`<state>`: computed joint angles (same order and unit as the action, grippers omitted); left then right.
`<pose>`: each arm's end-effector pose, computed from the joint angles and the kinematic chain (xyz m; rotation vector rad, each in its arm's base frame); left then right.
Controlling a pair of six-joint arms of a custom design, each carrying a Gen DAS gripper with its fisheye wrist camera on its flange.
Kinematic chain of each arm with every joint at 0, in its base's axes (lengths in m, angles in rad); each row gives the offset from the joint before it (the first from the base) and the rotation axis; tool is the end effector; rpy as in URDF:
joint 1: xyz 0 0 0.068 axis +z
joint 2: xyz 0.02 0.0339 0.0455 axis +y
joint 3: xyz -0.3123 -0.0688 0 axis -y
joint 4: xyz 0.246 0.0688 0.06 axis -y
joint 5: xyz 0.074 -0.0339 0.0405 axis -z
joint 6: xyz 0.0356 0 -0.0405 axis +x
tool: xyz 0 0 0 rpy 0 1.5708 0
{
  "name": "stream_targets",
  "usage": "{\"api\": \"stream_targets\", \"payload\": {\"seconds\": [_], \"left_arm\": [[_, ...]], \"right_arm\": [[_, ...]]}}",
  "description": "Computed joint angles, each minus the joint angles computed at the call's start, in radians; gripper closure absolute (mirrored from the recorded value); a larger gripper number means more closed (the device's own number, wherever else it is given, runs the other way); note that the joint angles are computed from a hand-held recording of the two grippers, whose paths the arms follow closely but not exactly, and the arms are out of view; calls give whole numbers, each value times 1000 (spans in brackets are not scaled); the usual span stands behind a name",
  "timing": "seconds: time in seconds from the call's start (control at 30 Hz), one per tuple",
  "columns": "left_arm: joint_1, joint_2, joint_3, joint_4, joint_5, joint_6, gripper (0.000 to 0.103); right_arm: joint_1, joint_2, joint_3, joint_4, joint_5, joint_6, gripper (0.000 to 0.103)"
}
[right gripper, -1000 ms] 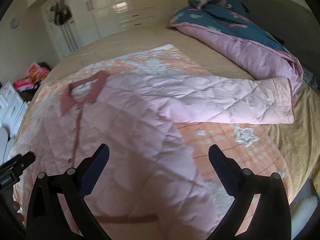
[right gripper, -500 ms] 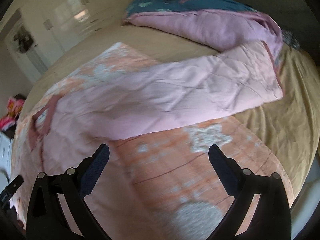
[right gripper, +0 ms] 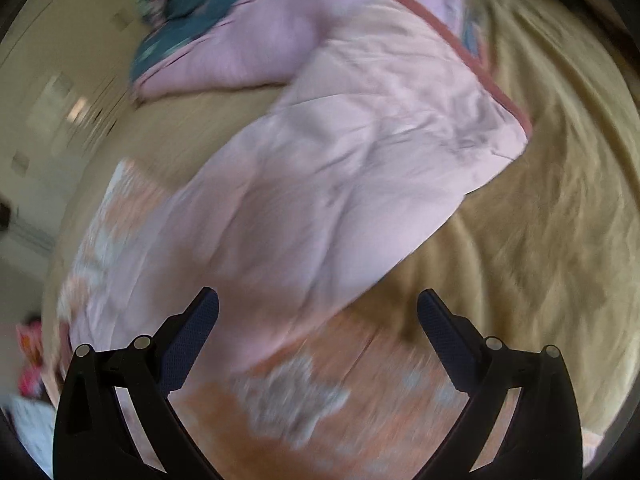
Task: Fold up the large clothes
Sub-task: 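Reach the right gripper to the jacket sleeve cuff and grasp it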
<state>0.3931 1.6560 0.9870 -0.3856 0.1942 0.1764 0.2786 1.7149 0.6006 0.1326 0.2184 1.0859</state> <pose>0.3079 0.1203 0.2244 -0.2141 2.5852 -0.0501 0.2786 0.0717 0.1378 1.0745 2.3009 0.2695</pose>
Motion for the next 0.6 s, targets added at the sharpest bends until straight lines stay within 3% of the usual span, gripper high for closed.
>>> {"api": "stream_targets", "payload": {"seconds": [0.17, 0.27, 0.3, 0.4, 0.6], "left_arm": [[-10, 24, 31, -1, -36, -15, 9], [-3, 28, 46, -13, -36, -19, 9], [0, 26, 51, -18, -37, -18, 9], [10, 21, 61, -30, -37, -18, 9], [42, -6, 90, -71, -12, 5, 9]], "right_arm": [[-131, 68, -46, 181, -39, 9, 5], [-160, 71, -48, 204, -25, 17, 34], [-167, 67, -48, 197, -21, 24, 49], [-157, 21, -72, 219, -4, 20, 72], [30, -139, 22, 83, 211, -128, 85]]}}
